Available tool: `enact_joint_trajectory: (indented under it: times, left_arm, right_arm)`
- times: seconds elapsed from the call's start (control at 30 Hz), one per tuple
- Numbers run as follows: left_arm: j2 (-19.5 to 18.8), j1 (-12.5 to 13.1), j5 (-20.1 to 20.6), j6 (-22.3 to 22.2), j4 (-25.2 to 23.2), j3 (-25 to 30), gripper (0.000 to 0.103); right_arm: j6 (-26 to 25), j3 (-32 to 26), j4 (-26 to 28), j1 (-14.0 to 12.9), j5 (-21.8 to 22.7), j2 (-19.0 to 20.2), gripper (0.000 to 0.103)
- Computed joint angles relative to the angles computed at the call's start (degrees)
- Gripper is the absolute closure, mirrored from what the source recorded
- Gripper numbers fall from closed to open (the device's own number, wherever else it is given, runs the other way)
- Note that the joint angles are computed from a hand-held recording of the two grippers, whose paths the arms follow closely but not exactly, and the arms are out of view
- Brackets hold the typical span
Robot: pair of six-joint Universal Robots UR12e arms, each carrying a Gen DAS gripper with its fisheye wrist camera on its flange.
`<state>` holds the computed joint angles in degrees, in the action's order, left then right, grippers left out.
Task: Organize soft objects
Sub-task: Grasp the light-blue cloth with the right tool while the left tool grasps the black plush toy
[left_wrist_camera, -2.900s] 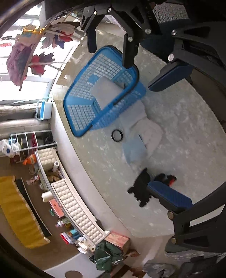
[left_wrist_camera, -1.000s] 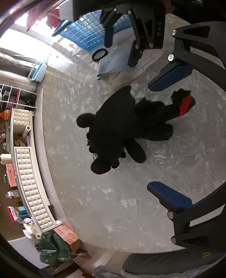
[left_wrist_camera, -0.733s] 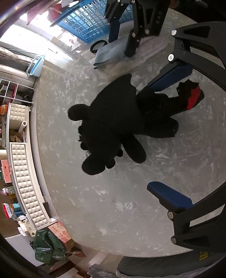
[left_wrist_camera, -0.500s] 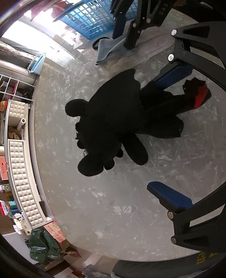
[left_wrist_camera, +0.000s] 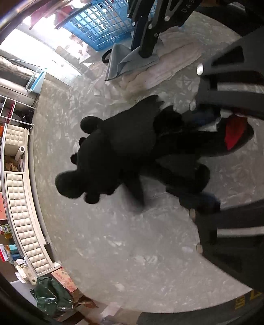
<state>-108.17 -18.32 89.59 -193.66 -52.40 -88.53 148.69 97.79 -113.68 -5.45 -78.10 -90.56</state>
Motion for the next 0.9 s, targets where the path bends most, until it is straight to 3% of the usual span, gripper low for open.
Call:
enact_joint_trajectory:
  times: [0.2, 0.33, 0.47, 0.9]
  left_arm:
    - [0.61, 0.58, -2.35, 0.74, 1.37, -0.97, 0.062]
    - [0.97, 1.12, -4.22, 0.43, 2.34, -1.52, 0.063]
    - [1.79, 1.07, -4.51, 0.75, 3.49, -2.18, 0.064]
    - [3.64, 0.44, -3.53, 1.98, 4.83, -2.60, 0.064]
  right_arm:
    - [-1.41, 0.48, -1.01, -0.04, -0.15, -0.02, 0.092]
    - [-0.94, 0.59, -1.16, 0.86, -1.86, 0.16, 0.072]
    - [-0.93, 1.31, -2.65, 1.40, -3.00, -0.04, 0.073]
    - [-2.56, 1.41, -1.95, 0.03, -0.65, -1.29, 0.095]
